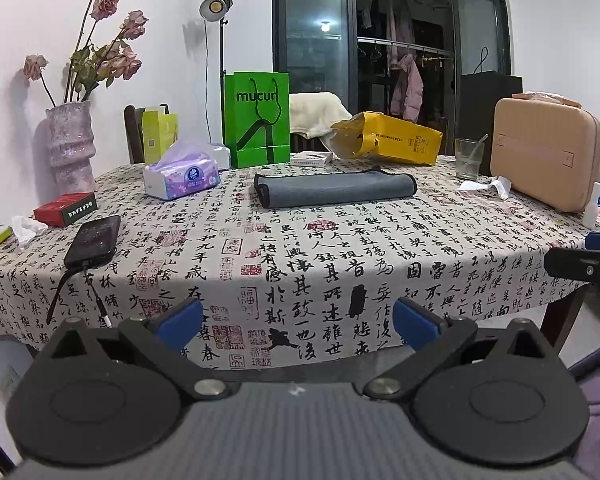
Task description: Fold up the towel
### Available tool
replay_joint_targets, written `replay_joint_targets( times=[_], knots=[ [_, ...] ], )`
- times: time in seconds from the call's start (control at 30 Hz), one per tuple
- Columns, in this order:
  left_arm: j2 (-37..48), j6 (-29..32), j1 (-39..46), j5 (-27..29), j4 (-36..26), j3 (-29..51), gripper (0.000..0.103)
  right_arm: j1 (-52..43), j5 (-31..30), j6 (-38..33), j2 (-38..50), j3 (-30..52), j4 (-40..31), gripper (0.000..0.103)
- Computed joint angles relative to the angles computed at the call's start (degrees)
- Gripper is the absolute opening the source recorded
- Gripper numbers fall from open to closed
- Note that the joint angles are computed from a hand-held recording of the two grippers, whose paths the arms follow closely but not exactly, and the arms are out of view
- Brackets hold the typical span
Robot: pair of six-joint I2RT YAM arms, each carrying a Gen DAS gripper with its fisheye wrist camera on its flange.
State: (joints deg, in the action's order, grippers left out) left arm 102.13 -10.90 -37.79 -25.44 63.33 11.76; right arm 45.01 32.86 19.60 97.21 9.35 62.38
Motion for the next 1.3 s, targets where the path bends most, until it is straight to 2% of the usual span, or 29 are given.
replay_joint_targets(
  times=[1.3],
  knots=[
    [-0.8,0.9,0.6,0.9,-0.1,0.0,0.103,-0.4,-0.8,0.3,0.4,-0.3,1.1,0.103]
  ],
)
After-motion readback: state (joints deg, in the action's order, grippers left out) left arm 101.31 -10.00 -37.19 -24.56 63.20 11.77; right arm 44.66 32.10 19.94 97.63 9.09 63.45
